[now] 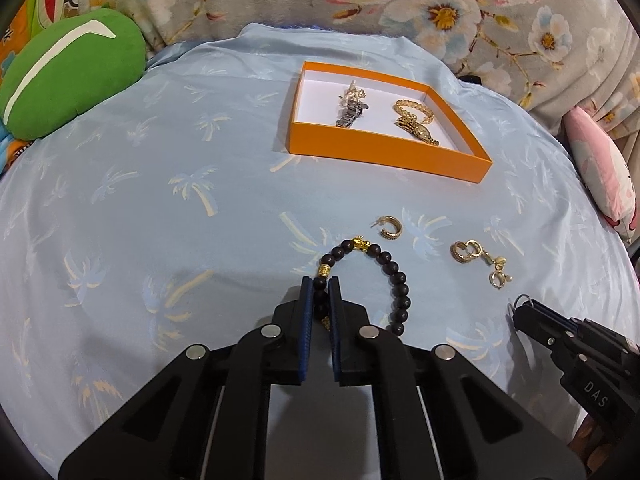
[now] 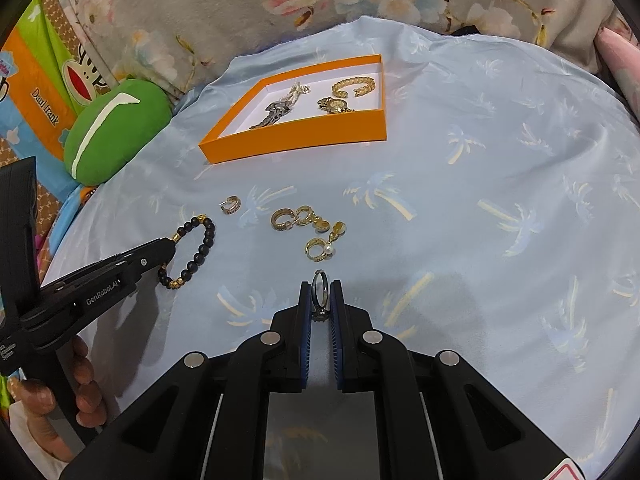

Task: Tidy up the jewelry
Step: 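Lift and carry the bead bracelet and silver ring over the orange box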

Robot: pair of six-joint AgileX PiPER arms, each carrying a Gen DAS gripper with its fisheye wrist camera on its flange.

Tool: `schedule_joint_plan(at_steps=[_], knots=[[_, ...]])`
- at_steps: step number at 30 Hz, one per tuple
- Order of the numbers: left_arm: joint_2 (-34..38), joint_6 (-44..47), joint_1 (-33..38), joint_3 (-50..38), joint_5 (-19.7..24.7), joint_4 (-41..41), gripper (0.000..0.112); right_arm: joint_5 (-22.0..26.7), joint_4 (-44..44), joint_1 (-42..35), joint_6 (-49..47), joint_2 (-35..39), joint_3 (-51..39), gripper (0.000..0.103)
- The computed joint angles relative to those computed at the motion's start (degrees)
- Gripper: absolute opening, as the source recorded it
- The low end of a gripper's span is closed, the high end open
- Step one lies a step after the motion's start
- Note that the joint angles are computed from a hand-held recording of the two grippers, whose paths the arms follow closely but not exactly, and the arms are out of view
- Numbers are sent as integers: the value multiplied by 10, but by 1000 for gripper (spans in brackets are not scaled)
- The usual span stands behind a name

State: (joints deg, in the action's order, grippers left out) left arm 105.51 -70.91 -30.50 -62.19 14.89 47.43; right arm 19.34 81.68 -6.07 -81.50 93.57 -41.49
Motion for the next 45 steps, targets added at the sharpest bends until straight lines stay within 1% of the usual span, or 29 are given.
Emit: schedule_joint_plan(at_steps=[4,7,11,14,16,20,23,28,31,36,40,43,45], knots=[[-15,7,-6,10,-7,-4,7,-9,20,7,-23,-13,9,8],[-38,8,-9,19,-11,-3,7,-1,20,5,-20,-27,13,8],[-71,23,-12,22,-10,-11,7,14,-12,-5,11,-46,7,8],[-89,49,-11,13,-4,-26,7,29,-42,-12,43,-52,-11,8],[-97,83,-8,-2,3,-47,7,31,-67,-11,66,-54,-31,8],[-88,153,7,-53,15,-90,7,37,-109,-5,105,-33,-92,8],[-50,180,17,-125,37,-93,7,36,-149,5,147,1,-156,8],[43,292,39,-269,70,-193,7,51,-227,17,243,90,-286,8],[107,337,48,-357,92,-237,7,62,-269,25,297,144,-361,8],[219,392,53,-507,146,-287,7,73,-342,43,375,228,-460,8],[290,419,56,-597,188,-311,7,90,-383,50,419,282,-520,8],[320,428,57,-636,204,-316,7,90,-405,53,440,305,-543,9],[334,440,60,-655,211,-328,8,81,-402,53,435,308,-544,14]])
